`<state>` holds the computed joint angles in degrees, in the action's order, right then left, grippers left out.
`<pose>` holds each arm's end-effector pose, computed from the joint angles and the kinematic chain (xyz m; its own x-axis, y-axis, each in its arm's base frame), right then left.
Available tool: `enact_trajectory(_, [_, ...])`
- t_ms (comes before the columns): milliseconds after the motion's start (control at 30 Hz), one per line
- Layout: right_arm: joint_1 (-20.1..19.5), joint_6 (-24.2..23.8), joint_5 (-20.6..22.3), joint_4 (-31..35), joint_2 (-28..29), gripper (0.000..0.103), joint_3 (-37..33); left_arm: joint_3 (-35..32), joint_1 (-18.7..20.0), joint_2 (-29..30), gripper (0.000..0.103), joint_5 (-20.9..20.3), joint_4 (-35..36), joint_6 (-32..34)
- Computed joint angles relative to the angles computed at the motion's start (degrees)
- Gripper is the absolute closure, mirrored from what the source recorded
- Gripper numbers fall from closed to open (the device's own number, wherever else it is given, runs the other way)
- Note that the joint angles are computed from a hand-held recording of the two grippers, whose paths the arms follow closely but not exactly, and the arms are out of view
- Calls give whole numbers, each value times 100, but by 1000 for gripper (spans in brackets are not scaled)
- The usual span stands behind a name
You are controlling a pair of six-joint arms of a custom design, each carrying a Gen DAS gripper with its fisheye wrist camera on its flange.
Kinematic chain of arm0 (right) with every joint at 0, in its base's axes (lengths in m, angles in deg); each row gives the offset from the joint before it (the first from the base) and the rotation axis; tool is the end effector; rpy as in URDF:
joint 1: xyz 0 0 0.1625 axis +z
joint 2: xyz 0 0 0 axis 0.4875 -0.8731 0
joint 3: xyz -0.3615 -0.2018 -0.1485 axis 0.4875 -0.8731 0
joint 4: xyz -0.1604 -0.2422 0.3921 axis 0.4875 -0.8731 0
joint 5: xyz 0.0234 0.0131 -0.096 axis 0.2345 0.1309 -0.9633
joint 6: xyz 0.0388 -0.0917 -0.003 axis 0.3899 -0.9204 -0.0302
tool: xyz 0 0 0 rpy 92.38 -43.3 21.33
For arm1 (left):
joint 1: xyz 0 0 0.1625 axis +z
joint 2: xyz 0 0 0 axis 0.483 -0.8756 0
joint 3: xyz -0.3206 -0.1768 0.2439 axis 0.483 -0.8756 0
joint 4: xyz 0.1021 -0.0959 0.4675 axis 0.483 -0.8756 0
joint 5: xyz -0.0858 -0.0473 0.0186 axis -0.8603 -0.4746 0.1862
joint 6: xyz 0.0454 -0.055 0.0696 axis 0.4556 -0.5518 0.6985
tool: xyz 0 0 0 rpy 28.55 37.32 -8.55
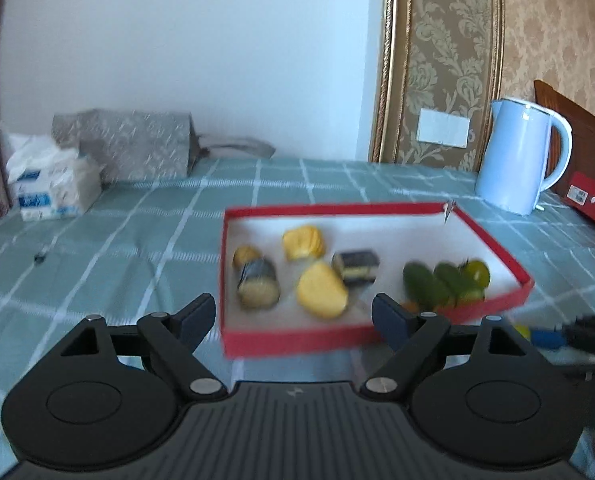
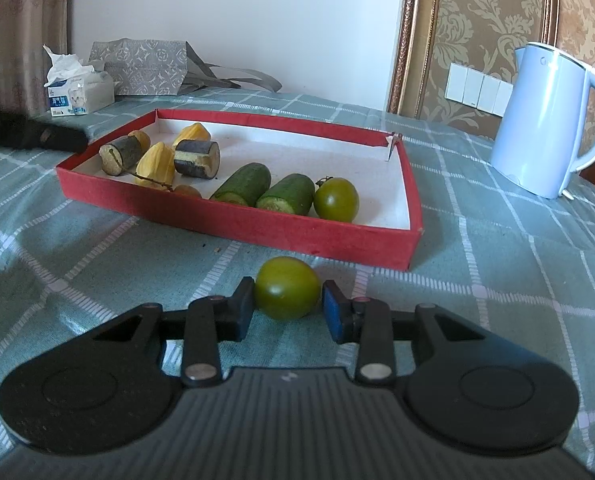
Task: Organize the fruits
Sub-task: 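Withdraw the open left gripper from the tray, then lower the green tomato into the tray and open the right gripper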
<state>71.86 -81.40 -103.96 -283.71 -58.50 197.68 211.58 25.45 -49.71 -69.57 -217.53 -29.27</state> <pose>0.2221 -0.5105 -0.0417 -0.4675 -0.6789 0.5662 -0.8839 0.3655 -0.2917 -0.0014 -0.3862 0.2436 -0.7094 -0.3180 -0.6290 0.4744 0.4446 -0.7598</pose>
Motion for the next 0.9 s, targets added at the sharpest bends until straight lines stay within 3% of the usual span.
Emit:
enact_trajectory(100, [10,-13,-15,-28,9,69,2,181,120,-298,17,-161,728,-583])
enact_trajectory(200, [17,-11,-31,-78,18,69,13,190,229,-229,17,-250,853,-716])
enact_trajectory(700, [8,113,-49,-103,27,72,-9,-1,628,77,17,-420,1006,-688])
enact_trajectory(900, [-48,203,77,-367,22,71,43,-76,559,459,13,-134,547,-210])
